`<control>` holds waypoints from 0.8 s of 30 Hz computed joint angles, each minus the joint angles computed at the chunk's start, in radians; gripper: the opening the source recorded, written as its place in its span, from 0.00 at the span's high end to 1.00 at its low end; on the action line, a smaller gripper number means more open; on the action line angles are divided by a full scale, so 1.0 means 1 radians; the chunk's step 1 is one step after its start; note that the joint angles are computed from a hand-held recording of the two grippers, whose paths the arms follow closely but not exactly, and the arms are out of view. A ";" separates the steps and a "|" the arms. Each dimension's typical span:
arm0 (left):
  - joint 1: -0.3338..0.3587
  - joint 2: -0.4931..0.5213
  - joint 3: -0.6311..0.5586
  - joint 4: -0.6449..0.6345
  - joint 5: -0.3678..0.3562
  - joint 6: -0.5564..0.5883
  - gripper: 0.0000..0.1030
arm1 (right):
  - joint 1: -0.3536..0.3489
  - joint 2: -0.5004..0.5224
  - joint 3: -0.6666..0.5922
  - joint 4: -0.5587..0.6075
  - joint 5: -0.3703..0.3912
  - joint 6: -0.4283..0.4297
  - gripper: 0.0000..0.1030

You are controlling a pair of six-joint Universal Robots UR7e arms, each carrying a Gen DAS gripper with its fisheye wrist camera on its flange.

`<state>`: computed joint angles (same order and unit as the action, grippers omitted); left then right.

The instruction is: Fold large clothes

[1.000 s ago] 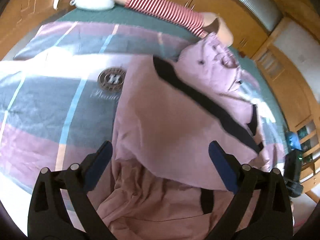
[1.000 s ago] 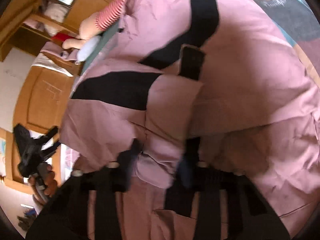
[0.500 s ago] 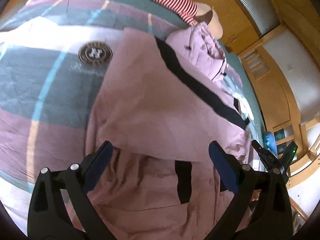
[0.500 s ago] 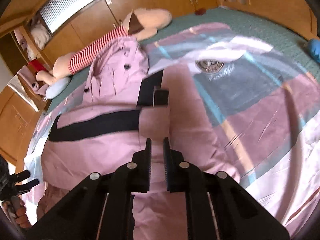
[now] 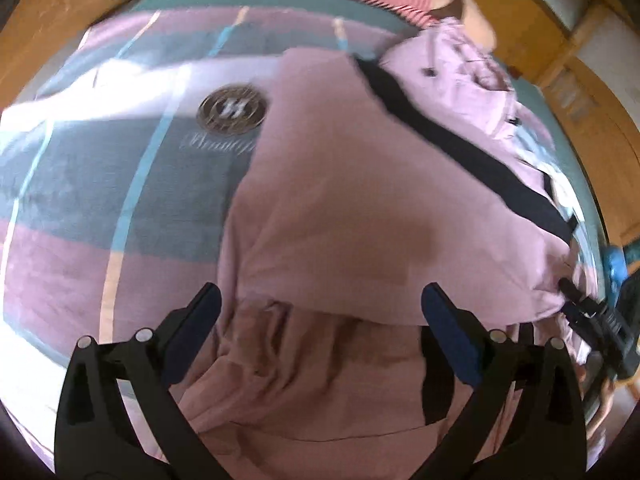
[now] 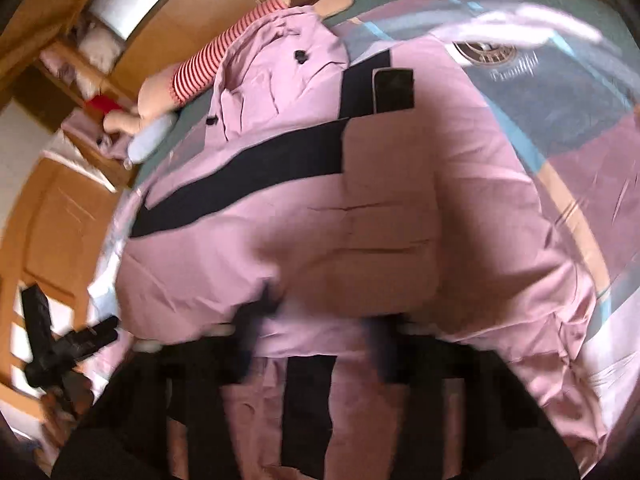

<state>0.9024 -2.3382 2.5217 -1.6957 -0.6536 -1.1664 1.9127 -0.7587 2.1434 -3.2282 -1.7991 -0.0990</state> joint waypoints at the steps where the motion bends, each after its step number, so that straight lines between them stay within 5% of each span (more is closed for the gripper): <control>1: 0.021 -0.012 0.008 -0.047 -0.018 0.026 0.02 | 0.003 -0.002 0.006 -0.017 0.009 -0.016 0.76; 5: 0.080 -0.034 0.027 -0.170 -0.070 0.079 0.02 | 0.027 -0.008 0.029 -0.132 -0.005 -0.065 0.80; 9: 0.050 -0.029 0.029 -0.126 -0.037 0.049 0.02 | 0.061 -0.007 0.029 -0.263 -0.083 -0.124 0.84; 18: -0.024 0.044 0.013 -0.015 0.012 -0.005 0.02 | 0.029 0.052 0.002 -0.262 -0.216 -0.155 0.84; 22: -0.056 0.078 -0.009 0.079 0.064 -0.104 0.02 | 0.005 0.092 0.007 -0.281 -0.243 -0.187 0.78; 24: -0.090 0.101 -0.024 0.174 0.104 -0.173 0.02 | 0.009 0.101 0.003 -0.276 -0.264 -0.179 0.67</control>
<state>0.8125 -2.2375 2.4979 -1.5214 -0.5495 -1.3393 1.9214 -0.6579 2.1462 -3.5039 -2.0627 -0.2777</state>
